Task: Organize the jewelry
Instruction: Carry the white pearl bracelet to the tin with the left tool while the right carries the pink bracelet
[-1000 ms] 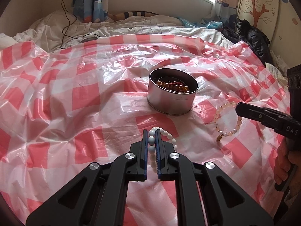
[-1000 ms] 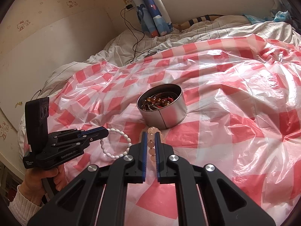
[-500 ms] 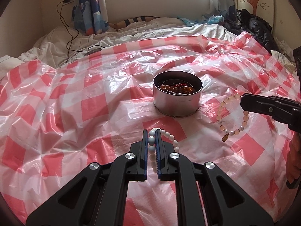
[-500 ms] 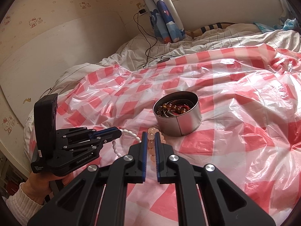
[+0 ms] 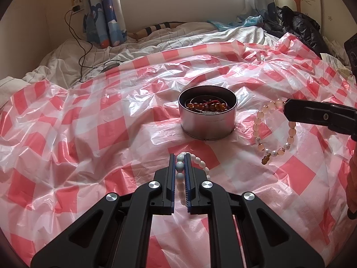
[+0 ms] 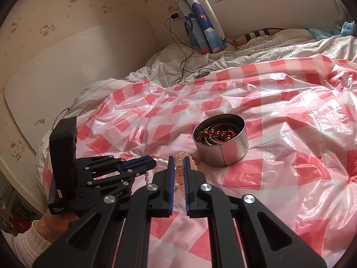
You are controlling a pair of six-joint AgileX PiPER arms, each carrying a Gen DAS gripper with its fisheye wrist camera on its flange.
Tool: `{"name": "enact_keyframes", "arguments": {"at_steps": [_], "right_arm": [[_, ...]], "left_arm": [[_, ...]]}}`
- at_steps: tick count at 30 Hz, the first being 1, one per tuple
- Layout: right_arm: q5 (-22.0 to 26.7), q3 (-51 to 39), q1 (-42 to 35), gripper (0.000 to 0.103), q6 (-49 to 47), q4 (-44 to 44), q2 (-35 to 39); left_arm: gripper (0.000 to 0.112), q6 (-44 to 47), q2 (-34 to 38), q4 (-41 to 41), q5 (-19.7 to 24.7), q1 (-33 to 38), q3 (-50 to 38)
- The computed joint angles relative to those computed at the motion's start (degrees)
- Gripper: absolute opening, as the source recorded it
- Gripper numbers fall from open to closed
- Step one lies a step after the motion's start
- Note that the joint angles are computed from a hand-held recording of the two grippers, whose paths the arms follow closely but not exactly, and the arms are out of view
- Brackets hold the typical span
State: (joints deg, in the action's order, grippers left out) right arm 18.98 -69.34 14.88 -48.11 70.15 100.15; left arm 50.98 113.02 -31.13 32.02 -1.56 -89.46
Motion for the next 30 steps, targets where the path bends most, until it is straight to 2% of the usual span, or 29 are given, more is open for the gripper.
{"name": "enact_keyframes", "arguments": {"at_steps": [11, 14, 17, 21, 24, 30], "right_arm": [[3.54, -1.16, -3.23, 0.008, 0.37, 0.83, -0.05], [4.60, -1.62, -3.78, 0.008, 0.06, 1.71, 0.36], [5.42, -3.52, -4.09, 0.008, 1.68, 0.18, 1.30], [6.93, -8.09, -4.69, 0.008, 4.33, -2.17, 3.52], [7.61, -10.76, -5.34, 0.008, 4.69, -1.90, 5.13], [7.79, -10.44, -6.88, 0.008, 0.98, 3.18, 6.13]], "left_arm": [[0.007, 1.61, -2.81, 1.93, -6.28, -1.83, 3.57], [0.007, 3.28, -3.14, -0.10, -5.59, -1.53, 3.48], [0.007, 5.72, -2.70, -5.59, -0.21, 0.14, 0.69], [0.007, 4.64, 0.47, -13.44, 11.73, 4.23, -7.66], [0.007, 2.92, 1.33, -13.73, 13.74, 4.53, -10.94], [0.007, -3.41, 7.23, -13.73, 21.52, 3.51, -24.28]]}}
